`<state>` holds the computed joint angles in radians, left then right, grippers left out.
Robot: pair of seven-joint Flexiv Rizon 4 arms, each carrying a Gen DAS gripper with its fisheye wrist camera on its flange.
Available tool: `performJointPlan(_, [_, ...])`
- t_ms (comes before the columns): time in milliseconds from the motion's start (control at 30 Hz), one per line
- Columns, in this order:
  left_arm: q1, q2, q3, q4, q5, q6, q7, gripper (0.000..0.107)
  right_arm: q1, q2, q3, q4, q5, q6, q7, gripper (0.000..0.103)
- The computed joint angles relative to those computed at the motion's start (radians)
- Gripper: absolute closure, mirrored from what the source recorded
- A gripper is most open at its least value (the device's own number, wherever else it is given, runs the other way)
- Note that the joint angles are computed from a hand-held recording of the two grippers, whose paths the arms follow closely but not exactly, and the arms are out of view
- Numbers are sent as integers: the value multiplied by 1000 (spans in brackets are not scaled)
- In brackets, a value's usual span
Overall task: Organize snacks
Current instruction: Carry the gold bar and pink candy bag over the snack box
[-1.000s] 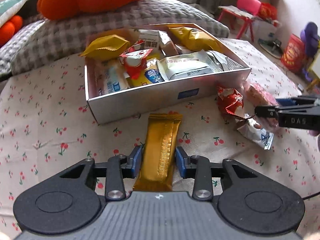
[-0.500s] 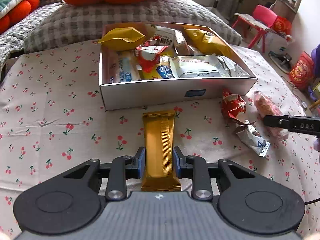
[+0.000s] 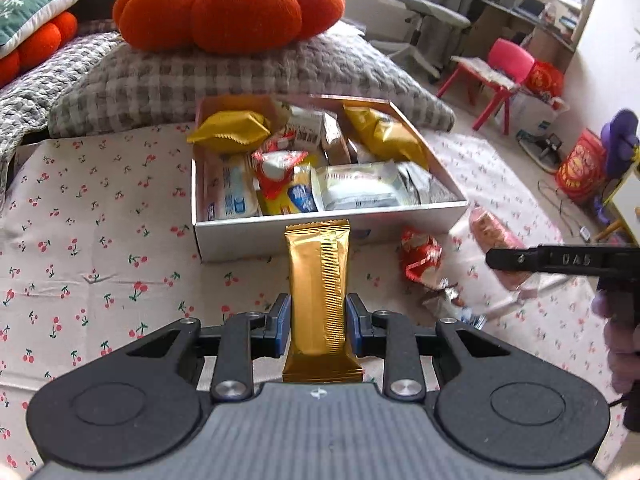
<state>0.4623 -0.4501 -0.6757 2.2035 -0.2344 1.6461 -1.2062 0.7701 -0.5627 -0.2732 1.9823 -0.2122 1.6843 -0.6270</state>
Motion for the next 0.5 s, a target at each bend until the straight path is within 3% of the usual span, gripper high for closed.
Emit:
performJointPlan(367, [-52,-29,37,-73,-10,21,-72,81,-36,-51,60,-101,47,85,-26,71])
performJointPlan(500, [-93,-65,65,-128,-2,20,-84,81,-93,-89,127,-165,78,107,-41,71])
